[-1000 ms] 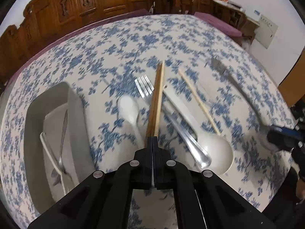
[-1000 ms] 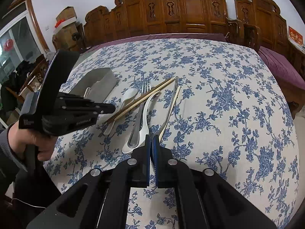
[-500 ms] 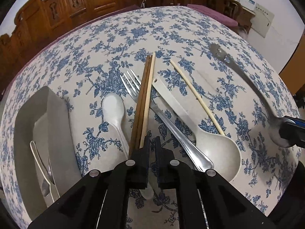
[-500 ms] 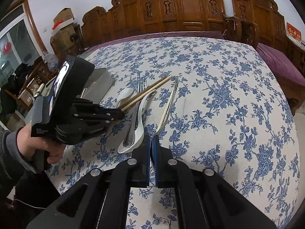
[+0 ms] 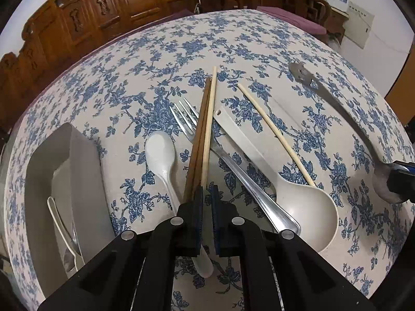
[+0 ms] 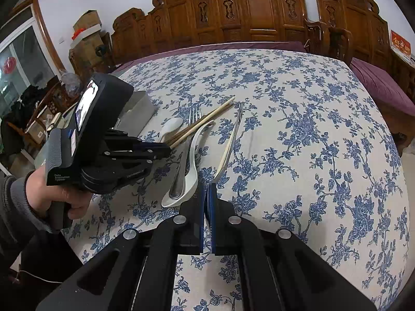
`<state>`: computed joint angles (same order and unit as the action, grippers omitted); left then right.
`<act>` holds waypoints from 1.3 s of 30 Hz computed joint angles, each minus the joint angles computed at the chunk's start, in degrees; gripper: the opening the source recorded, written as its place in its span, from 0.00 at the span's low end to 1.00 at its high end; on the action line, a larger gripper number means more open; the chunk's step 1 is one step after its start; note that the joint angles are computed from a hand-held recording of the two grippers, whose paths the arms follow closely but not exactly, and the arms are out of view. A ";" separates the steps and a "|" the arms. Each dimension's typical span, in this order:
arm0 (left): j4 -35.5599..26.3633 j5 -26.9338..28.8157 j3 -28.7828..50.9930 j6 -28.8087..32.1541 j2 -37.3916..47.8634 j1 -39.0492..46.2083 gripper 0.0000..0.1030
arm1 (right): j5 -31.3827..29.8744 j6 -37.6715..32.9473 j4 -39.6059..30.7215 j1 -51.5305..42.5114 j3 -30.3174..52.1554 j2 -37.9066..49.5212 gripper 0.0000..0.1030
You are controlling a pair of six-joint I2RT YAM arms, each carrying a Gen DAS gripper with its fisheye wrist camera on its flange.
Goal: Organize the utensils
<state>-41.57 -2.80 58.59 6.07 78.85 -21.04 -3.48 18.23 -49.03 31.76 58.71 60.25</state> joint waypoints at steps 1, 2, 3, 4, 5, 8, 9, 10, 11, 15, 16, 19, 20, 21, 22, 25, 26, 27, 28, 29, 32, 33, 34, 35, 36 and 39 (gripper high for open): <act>0.21 -0.22 -0.12 0.21 -0.18 -0.02 0.06 | 0.01 -0.08 -0.01 0.03 0.05 0.10 0.04; 0.22 -0.49 -0.05 0.38 0.03 -0.01 0.08 | -0.06 -0.13 -0.02 0.02 0.04 0.16 0.04; 0.14 -0.56 0.05 0.34 0.23 -0.07 0.12 | -0.05 -0.11 -0.03 0.08 0.01 0.18 0.04; 0.06 -0.47 0.26 0.33 0.58 -0.01 0.13 | 0.02 -0.05 0.00 0.17 0.02 0.25 0.04; 0.12 -0.33 0.32 0.38 0.81 0.02 0.13 | 0.04 -0.09 -0.04 0.18 0.03 0.23 0.04; 0.45 -0.88 0.33 0.51 1.43 -0.37 0.13 | 0.21 0.15 0.00 0.32 -0.04 0.11 0.04; 0.49 -0.68 0.49 0.57 1.78 -0.32 0.13 | 0.21 0.17 0.01 0.27 -0.09 0.10 0.04; 0.39 -0.37 0.73 0.47 2.20 -0.31 0.13 | 0.18 0.21 0.05 0.20 -0.17 0.09 0.04; 0.61 0.10 0.73 0.39 2.43 -0.19 0.13 | 0.17 0.18 0.08 0.15 -0.25 0.10 0.04; 1.39 0.20 1.05 0.12 3.00 -0.31 0.11 | 0.11 -0.02 0.01 -0.14 -0.27 0.33 0.04; 1.47 0.37 1.16 0.03 3.19 -0.28 0.08 | 0.07 -0.09 0.01 -0.24 -0.31 0.31 0.04; 1.52 0.42 1.01 -0.74 3.05 -0.30 0.04 | 0.18 0.01 -0.09 -0.16 -0.36 0.16 0.04; 1.26 0.98 0.88 -1.25 2.75 0.00 0.04 | 0.19 0.01 -0.10 -0.15 -0.33 0.20 0.04; 1.10 1.17 0.77 -1.63 2.50 0.12 0.04 | 0.23 0.03 -0.07 -0.12 -0.38 0.17 0.04; 1.06 1.42 0.39 -1.92 1.82 0.24 0.04 | 0.22 -0.01 -0.06 -0.12 -0.36 0.20 0.04; 0.63 2.38 -0.48 -2.31 -1.13 0.41 0.04 | 0.33 -0.12 -0.07 -0.11 -0.36 0.06 0.04; 0.29 2.93 -0.76 -2.63 -2.73 0.49 0.04 | 0.40 -0.14 -0.02 -0.03 -0.37 -0.01 0.04; 0.02 3.39 -0.94 -2.98 -4.08 0.51 0.04 | 0.62 -0.17 0.02 0.20 -0.31 0.04 0.04; -0.23 3.80 -1.12 -3.10 -5.29 0.61 0.04 | 0.88 -0.21 0.02 0.45 -0.19 0.14 0.04; -0.49 3.94 -1.24 -3.17 -6.34 0.61 0.04 | 1.16 -0.05 0.08 0.79 0.04 0.45 0.04; -2.15 4.30 -1.21 -3.16 -9.82 0.90 0.04 | 1.93 0.42 0.11 1.55 0.87 1.27 0.04; -2.53 4.42 -1.21 -3.00 -10.59 1.15 0.04 | 2.25 0.59 0.11 1.91 1.26 1.57 0.04; -3.13 4.73 -1.09 -2.78 -11.52 1.62 0.04 | 2.53 0.80 0.15 2.31 1.73 1.86 0.04; -3.92 5.20 -0.91 -2.48 -12.63 2.32 0.04 | 2.84 0.96 0.13 2.73 2.23 2.21 0.04; -4.56 5.65 -0.78 -2.13 -13.52 2.95 0.04 | 3.10 1.07 0.18 3.13 2.84 2.68 0.04; -6.62 7.13 0.06 -0.59 -15.55 5.65 0.04 | 3.48 1.72 0.54 4.08 4.36 3.82 0.04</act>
